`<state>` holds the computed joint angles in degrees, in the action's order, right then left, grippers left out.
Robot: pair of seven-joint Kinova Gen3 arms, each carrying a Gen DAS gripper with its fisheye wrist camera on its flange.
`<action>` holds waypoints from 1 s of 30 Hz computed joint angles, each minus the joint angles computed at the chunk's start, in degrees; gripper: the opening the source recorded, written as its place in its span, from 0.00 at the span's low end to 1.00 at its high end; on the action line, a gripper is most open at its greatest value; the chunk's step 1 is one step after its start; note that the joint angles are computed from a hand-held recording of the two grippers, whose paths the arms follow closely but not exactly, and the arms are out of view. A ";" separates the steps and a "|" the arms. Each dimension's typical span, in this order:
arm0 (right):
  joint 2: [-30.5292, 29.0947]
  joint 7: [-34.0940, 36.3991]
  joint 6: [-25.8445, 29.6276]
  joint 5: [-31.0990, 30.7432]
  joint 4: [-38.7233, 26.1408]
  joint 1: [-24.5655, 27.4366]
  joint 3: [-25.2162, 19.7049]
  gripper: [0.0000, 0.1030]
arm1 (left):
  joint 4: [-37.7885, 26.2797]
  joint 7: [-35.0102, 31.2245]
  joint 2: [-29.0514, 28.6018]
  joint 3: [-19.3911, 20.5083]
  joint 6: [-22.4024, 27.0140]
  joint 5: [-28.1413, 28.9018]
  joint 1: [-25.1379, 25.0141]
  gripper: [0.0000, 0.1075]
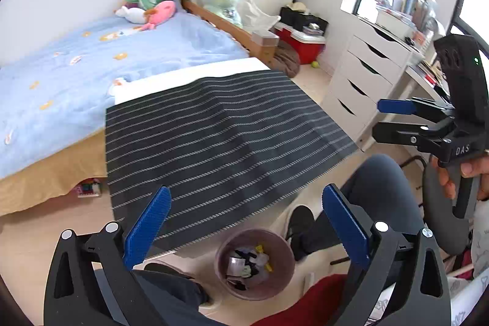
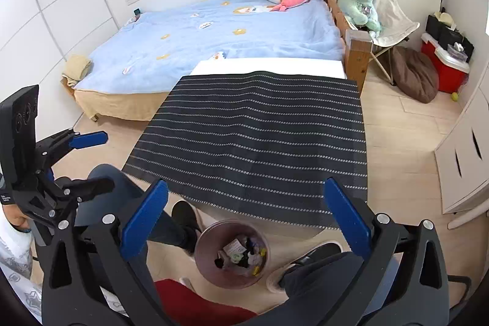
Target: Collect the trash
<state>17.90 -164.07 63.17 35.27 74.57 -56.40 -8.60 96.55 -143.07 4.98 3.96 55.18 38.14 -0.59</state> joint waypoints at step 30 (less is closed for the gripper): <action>6.26 13.29 0.04 -3.89 -10.55 3.28 4.81 0.97 | -10.22 10.69 7.86 3.54 -4.56 -6.01 0.57 0.90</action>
<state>24.16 -150.77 63.20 31.39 64.02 -53.12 -3.79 86.33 -132.38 12.84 7.50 50.62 32.13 -0.02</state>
